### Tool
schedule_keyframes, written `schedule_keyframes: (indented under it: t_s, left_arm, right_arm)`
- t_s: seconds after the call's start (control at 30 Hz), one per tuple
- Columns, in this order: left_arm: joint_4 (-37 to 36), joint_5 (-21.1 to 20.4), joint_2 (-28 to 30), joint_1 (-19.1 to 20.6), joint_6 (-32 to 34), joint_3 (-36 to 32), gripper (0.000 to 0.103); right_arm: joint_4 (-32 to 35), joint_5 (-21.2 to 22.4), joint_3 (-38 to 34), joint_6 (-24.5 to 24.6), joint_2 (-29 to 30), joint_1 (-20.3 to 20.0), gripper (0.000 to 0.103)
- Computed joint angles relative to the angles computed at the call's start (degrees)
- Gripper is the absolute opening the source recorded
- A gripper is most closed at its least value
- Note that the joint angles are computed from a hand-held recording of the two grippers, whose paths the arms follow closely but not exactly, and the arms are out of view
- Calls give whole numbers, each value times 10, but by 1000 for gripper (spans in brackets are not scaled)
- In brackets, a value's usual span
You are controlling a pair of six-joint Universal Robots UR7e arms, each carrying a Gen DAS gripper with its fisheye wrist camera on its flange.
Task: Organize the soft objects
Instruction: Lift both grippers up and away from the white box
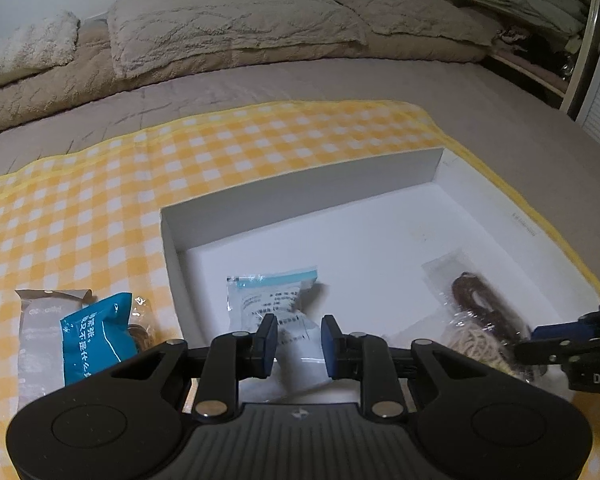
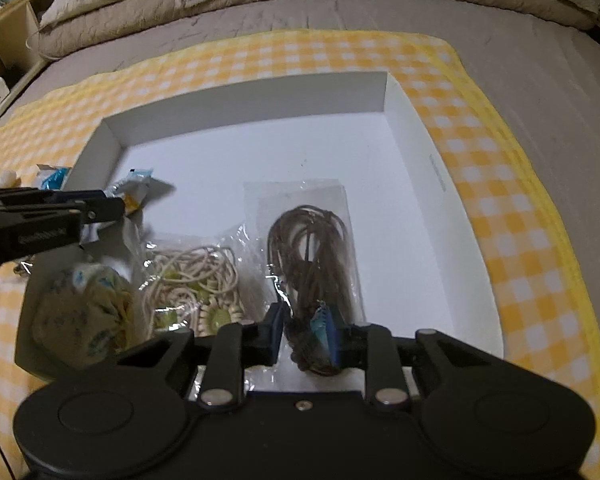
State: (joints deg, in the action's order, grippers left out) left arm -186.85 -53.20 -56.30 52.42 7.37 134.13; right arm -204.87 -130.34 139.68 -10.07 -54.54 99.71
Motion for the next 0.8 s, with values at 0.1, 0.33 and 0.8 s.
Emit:
schedule_keyframes:
  t_s: [0.1, 0.33, 0.8]
  left_arm:
    - [4, -10, -14, -6, -15, 6, 26]
    - [14, -9, -49, -32, -39, 29, 37]
    - [45, 16, -124, -94, -91, 84, 89]
  right_arm:
    - [0, 9, 2, 12, -10, 5, 24]
    - [-36, 19, 16, 9, -29, 30, 25]
    - [-136, -5, 56, -22, -50, 74, 65]
